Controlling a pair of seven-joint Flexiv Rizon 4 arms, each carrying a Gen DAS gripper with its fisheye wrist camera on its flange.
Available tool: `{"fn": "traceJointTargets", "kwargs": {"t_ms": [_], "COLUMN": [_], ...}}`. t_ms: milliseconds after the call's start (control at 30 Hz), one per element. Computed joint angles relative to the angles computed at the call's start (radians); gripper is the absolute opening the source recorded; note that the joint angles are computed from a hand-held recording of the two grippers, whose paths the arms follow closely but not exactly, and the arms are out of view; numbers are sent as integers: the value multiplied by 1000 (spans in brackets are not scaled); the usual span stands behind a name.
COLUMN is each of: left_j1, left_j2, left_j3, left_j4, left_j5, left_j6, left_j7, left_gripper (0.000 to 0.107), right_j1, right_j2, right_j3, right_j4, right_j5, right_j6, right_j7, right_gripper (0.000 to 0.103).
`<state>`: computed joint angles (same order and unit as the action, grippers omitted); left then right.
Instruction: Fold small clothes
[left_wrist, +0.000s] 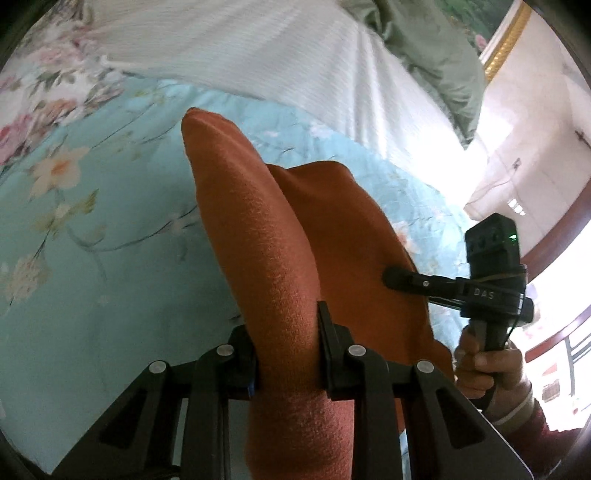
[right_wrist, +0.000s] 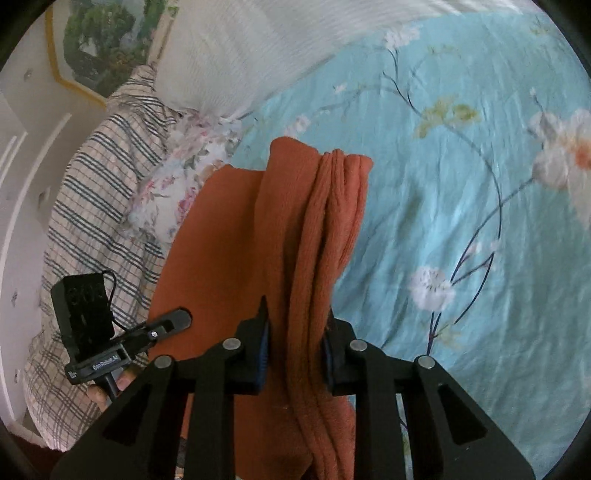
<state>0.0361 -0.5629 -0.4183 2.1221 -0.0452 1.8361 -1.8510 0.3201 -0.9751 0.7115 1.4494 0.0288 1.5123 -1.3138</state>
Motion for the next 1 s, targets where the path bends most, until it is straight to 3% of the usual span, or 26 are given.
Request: {"fn": "traceJointTargets", "kwargs": {"t_ms": [67,167,267,400,467,533,600,667,700,800,1000], "left_j1": [-13,-90,-56,-229,-244,-265,-334,-420,-455,-456,-317], "left_j2": [-13,-37,-65,-50,-39,-28,-5,19,29,51,57], "left_j3": [24,118,95,269,284,305,379,463,495,481,320], "left_j4": [6,-1,19,-9,-2,11,31,56,71,106,124], "left_j5": [-12,-54,-44,-114,-128,-141,-167,-201,-219,-230,-132], "left_j6": [-5,-13,18,-30,-37,-34,-25,-6,14,86,164], "left_j7": [-8,-18,-37,-28,-24,-26,-32,-37,-41,-35,-25], "left_gripper": [25,29,37,55,56,57,57,57,56,54,48], "right_j1": [25,20,38,71,102,161,232,246,216,156,125], "right_j2": [4,-9,-6,14,46,101,154,171,161,117,0], "right_j3": [-44,-44,-71,-116,-169,-271,-382,-406,-370,-281,-213], "right_j4": [3,6,15,28,51,102,155,173,168,117,-52], "right_j5": [7,10,2,-13,-21,-28,-32,-42,-88,-181,-210], "right_j6": [7,13,25,36,49,97,170,214,225,177,-3], "right_j7": [29,43,66,116,153,210,260,259,261,255,248], "right_gripper": [24,24,28,34,37,39,39,39,39,39,36]}}
